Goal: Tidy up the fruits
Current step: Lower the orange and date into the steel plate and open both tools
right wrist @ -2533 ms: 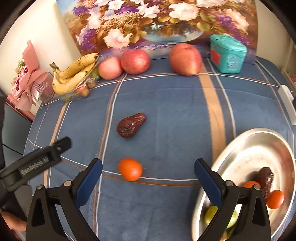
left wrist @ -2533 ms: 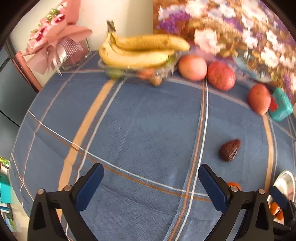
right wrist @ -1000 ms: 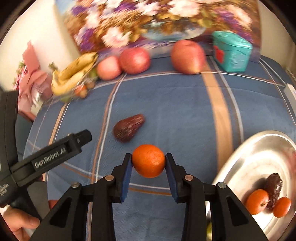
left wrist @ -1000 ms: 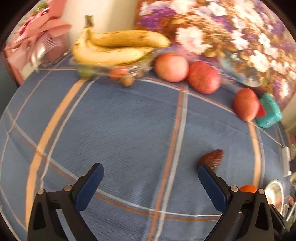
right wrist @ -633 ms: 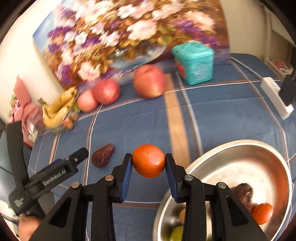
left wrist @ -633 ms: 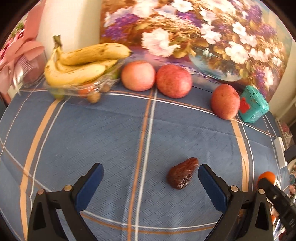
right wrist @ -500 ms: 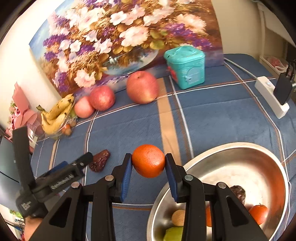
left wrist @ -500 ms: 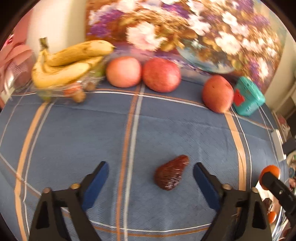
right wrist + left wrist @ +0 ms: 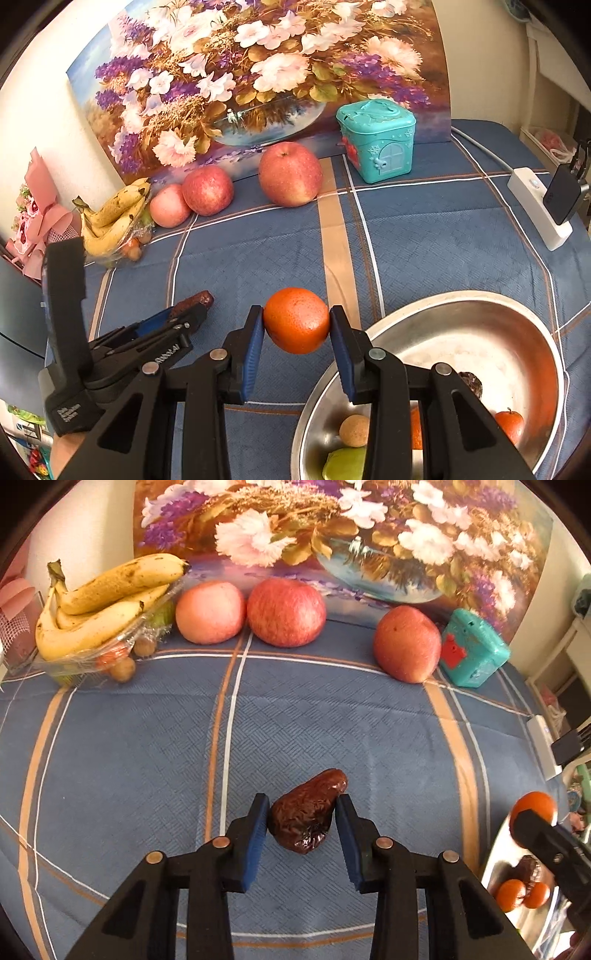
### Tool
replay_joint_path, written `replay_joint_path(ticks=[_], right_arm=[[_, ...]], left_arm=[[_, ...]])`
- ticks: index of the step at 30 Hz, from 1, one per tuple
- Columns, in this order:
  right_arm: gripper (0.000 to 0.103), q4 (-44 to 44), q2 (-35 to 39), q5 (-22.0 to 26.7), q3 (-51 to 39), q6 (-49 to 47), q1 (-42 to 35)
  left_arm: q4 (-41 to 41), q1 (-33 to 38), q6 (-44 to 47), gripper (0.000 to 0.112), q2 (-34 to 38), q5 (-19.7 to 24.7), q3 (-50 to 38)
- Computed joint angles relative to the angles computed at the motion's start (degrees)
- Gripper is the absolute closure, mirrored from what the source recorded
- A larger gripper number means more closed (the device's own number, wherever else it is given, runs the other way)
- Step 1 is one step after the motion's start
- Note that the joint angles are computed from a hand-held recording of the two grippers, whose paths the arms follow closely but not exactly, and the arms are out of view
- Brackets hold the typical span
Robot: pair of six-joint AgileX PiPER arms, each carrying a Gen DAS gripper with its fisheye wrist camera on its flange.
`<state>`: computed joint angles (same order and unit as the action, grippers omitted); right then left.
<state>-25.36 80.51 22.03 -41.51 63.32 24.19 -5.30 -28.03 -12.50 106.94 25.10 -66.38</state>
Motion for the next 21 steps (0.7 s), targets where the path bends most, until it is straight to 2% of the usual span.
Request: replay_joint_path(ticks=[7, 13, 18, 21], right_arm=[[0.066, -0.09, -3.84, 4.83, 1.03, 2.25, 2.75], [0.066, -1.45, -8.68, 9.92, 3.02, 5.60, 6.31], [0.066, -2.93, -11.39, 13.56, 3.51, 8.05, 9.47], [0.066, -4.09, -12.91, 15.21, 4.01, 8.87, 11.28]], left_arm=[[-4.45, -1.64, 2.38, 0.073, -6.07, 3.05, 2.54], [-3.04, -5.68, -1.05, 0.073, -11.27, 4.36, 4.80], [1.98, -9.11, -7.21, 0.073, -13.96, 4.96, 6.11], [1.33, -9.81, -7.58, 0.073, -15.51, 4.78, 7.56]])
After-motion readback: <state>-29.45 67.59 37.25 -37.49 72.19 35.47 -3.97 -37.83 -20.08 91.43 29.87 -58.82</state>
